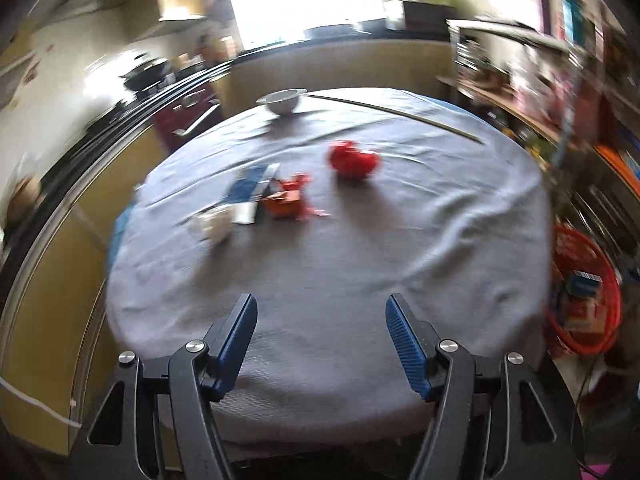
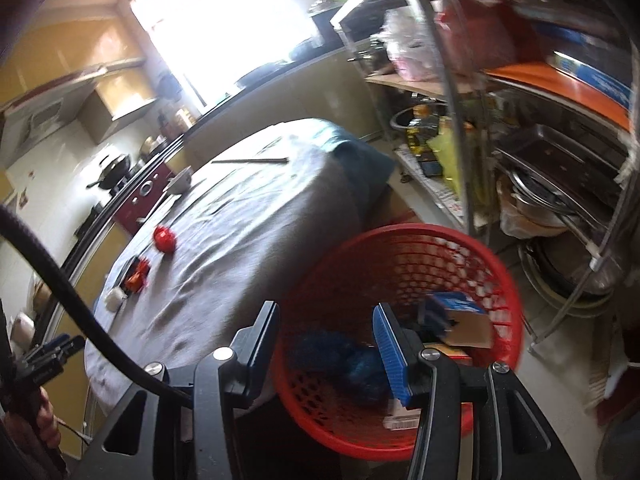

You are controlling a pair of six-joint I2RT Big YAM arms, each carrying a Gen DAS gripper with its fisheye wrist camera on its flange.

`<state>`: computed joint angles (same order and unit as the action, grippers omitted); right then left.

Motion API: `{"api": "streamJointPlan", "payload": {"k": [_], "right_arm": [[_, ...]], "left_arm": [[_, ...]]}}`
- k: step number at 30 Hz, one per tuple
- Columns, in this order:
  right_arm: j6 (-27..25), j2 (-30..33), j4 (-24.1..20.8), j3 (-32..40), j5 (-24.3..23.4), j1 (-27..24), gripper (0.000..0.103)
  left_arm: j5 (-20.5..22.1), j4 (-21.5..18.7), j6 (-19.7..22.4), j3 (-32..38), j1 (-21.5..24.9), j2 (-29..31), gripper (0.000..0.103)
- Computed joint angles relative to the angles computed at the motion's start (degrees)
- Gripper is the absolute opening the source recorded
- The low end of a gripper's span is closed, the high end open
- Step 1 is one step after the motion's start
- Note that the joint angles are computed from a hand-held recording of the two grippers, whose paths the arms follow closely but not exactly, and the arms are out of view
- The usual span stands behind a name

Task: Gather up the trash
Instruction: 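Bring both tools back over the remaining trash on the table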

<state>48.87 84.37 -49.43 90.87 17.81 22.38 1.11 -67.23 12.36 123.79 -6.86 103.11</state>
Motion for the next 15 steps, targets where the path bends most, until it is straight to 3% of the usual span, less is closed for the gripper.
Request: {"api": "streamJointPlan", "payload": {"k": [6, 11, 15], "right_arm": [[-3.6, 5.6, -2.7, 8.0, -1.3, 2.5, 0.052], [-6.5, 10.3, -5.3, 14.5, -3.0, 4.5, 0.052], [-10.2, 15.0, -7.7, 21.2, -4.2, 6.1, 0.052]], "left_arm": [[-1.3, 1.2, -4.4, 0.6, 4.7, 0.8, 0.068], [-3.8, 3.7, -6.0, -1.6, 6.8, -0.2, 0.068], [-4.8, 3.3, -7.4, -1.3, 8.4, 0.6, 0.068]]}}
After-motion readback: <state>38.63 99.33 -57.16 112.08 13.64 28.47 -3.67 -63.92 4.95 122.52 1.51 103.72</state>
